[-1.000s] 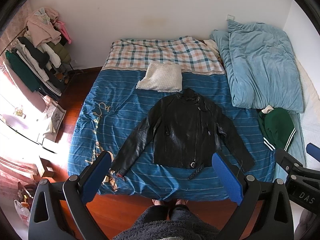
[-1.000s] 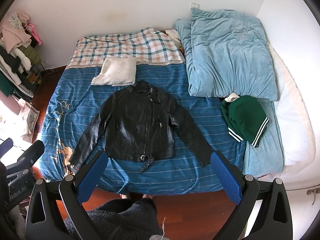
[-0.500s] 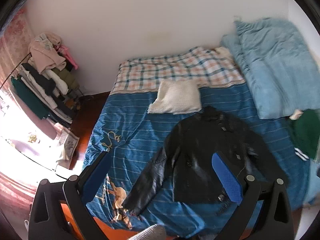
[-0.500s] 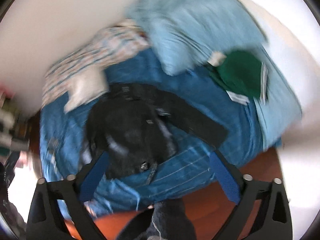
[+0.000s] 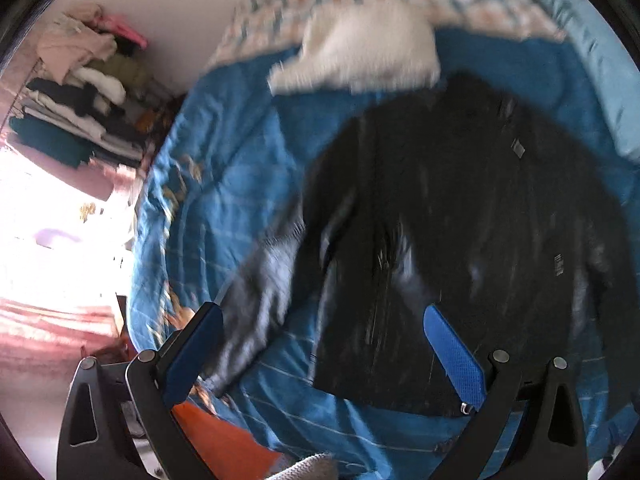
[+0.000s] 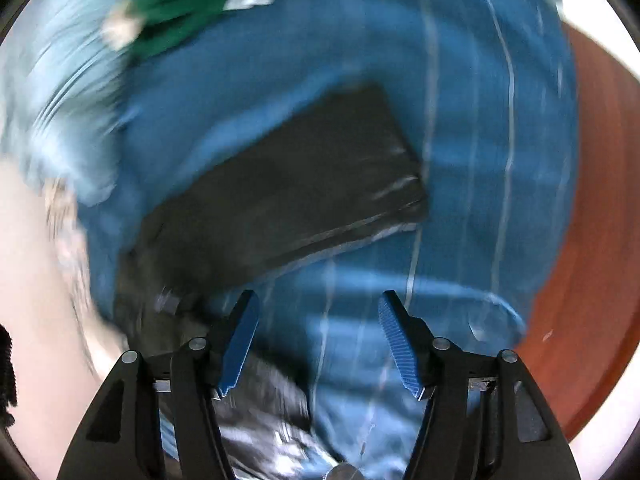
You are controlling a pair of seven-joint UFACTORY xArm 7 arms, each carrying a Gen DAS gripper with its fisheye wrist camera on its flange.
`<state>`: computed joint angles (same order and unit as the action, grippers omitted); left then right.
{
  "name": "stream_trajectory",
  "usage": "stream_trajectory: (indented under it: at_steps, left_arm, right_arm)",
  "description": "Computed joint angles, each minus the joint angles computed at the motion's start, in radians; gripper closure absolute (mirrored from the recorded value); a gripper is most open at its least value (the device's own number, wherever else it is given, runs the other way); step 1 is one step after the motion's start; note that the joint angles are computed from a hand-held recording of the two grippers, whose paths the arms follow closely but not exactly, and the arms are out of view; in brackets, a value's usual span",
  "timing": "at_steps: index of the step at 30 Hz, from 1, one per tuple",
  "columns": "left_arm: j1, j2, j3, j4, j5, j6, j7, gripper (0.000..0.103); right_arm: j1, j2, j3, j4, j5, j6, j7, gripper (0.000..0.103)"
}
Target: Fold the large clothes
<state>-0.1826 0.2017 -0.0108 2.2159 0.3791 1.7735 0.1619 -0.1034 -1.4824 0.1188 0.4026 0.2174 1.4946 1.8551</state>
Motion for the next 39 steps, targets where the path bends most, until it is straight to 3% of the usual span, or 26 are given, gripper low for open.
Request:
stream_trajectory:
  at_steps: [4, 6, 7, 8, 9, 11, 14, 18, 21, 24, 26, 29, 30, 31, 32, 35, 39]
  left_arm:
    - [-0.014, -0.066, -0.019, -0.245, 0.035, -0.119, -0.064, 0.0]
    - [-0.021, -0.074, -0.033, -0.314, 0.046, -0.164, -0.087, 0.0]
    - [-0.022, -0.072, -0.038, -0.333, 0.039, -0.181, -0.095, 0.0]
    - [-0.024, -0.068, -0.042, -0.345, 0.037, -0.195, -0.1, 0.0]
    - [-0.029, -0.062, -0.047, -0.352, 0.033, -0.204, -0.103, 0.0]
    - [-0.036, -0.049, -0.053, -0.357, 0.018, -0.221, -0.103, 0.0]
    - [-0.05, -0.036, -0.061, -0.357, -0.003, -0.251, -0.089, 0.0]
    - [-0.057, -0.047, -0.065, -0.405, -0.029, -0.306, -0.065, 0.0]
    - [-0.059, -0.052, -0.065, -0.444, -0.041, -0.314, -0.069, 0.0]
    - [-0.061, -0.05, -0.065, -0.473, -0.043, -0.317, -0.074, 0.0]
    - [-0.063, -0.051, -0.066, -0.496, -0.038, -0.332, -0.086, 0.0]
    - [-0.065, -0.044, -0.066, -0.505, -0.035, -0.356, -0.1, 0.0]
    - [-0.066, -0.039, -0.066, -0.503, -0.036, -0.364, -0.104, 0.0]
    - [-0.066, -0.031, -0.065, -0.498, -0.036, -0.376, -0.108, 0.0]
    - [-0.066, -0.02, -0.064, -0.488, -0.035, -0.387, -0.113, 0.0]
    - [-0.059, 0.012, -0.051, -0.445, -0.037, -0.41, -0.134, 0.0]
    - [-0.043, 0.061, -0.025, -0.374, -0.038, -0.404, -0.162, 0.0]
  right_arm:
    - [-0.052, -0.329, 0.005, -0.252, 0.004, -0.023, 0.107, 0.037]
    - [-0.068, -0.355, 0.025, -0.266, 0.001, -0.018, 0.154, 0.037]
    - [-0.07, -0.32, 0.05, -0.244, -0.014, -0.02, 0.162, 0.044]
    - [-0.066, -0.266, 0.06, -0.212, -0.038, -0.016, 0.152, 0.073]
    - [-0.062, -0.206, 0.065, -0.174, -0.071, -0.025, 0.127, 0.086]
    - [-0.074, -0.098, 0.069, -0.088, -0.14, -0.018, 0.09, 0.094]
    - [-0.096, 0.078, 0.05, 0.06, -0.301, 0.067, -0.033, 0.094]
    - [-0.086, 0.091, -0.027, 0.013, -0.293, 0.0, -0.156, 0.089]
    - [-0.07, -0.133, -0.027, -0.15, -0.202, -0.107, -0.095, 0.063]
    - [-0.079, -0.364, 0.052, -0.313, -0.127, -0.185, 0.029, 0.055]
    - [-0.077, -0.425, 0.102, -0.377, -0.14, -0.228, 0.08, 0.054]
    - [-0.103, -0.338, 0.109, -0.394, -0.188, -0.334, 0.12, 0.056]
    - [-0.121, -0.277, 0.089, -0.382, -0.215, -0.372, 0.106, 0.061]
    - [-0.134, -0.236, 0.054, -0.363, -0.242, -0.385, 0.072, 0.081]
    - [-0.154, -0.197, 0.042, -0.346, -0.245, -0.403, 0.046, 0.086]
    - [-0.195, 0.003, -0.008, -0.257, -0.3, -0.546, -0.007, 0.093]
    - [-0.22, 0.251, -0.008, -0.031, -0.358, -0.628, -0.13, 0.095]
